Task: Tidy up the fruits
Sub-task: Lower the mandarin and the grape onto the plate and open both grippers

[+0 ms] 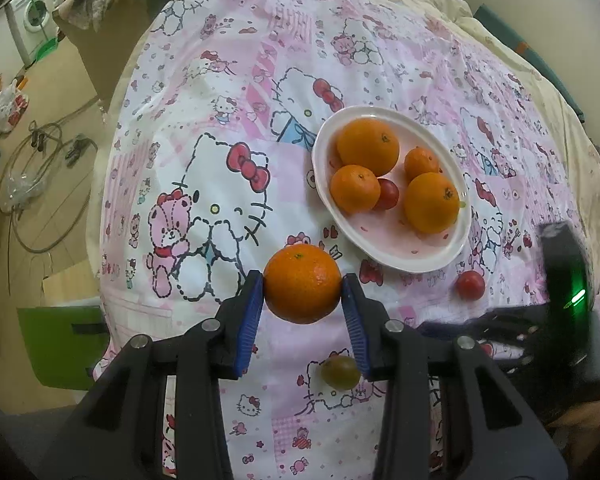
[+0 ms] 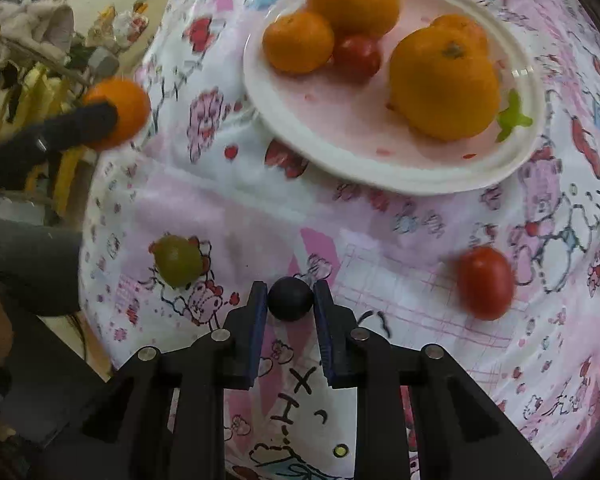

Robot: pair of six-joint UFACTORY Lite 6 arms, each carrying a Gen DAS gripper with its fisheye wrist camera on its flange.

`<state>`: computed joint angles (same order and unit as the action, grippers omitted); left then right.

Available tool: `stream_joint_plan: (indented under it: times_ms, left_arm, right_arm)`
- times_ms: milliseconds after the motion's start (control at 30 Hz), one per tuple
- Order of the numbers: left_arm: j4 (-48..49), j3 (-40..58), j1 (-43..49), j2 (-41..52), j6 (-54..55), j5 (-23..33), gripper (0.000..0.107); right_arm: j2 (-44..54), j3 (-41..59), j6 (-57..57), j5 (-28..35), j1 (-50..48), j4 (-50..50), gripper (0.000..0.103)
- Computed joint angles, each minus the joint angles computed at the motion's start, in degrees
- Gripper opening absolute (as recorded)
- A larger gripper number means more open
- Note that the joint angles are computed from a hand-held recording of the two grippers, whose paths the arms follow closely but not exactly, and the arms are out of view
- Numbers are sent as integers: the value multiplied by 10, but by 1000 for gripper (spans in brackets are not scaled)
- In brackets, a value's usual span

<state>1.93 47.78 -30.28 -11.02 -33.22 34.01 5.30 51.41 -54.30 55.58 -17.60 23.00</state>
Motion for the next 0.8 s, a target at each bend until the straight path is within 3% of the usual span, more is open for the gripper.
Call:
stream_joint_plan:
  times_ms: [200, 367, 800]
  left_arm:
    - [38, 38, -38, 53, -37, -13, 36]
    - [72, 94, -68, 115, -60, -19, 36]
    - [84, 237, -96, 291, -71, -31, 36]
  right_arm:
    - [76, 147, -31, 78, -111, 72, 25]
    - [133, 245, -20, 109, -163, 120, 25]
    - [254, 347, 19, 80, -181, 177, 25]
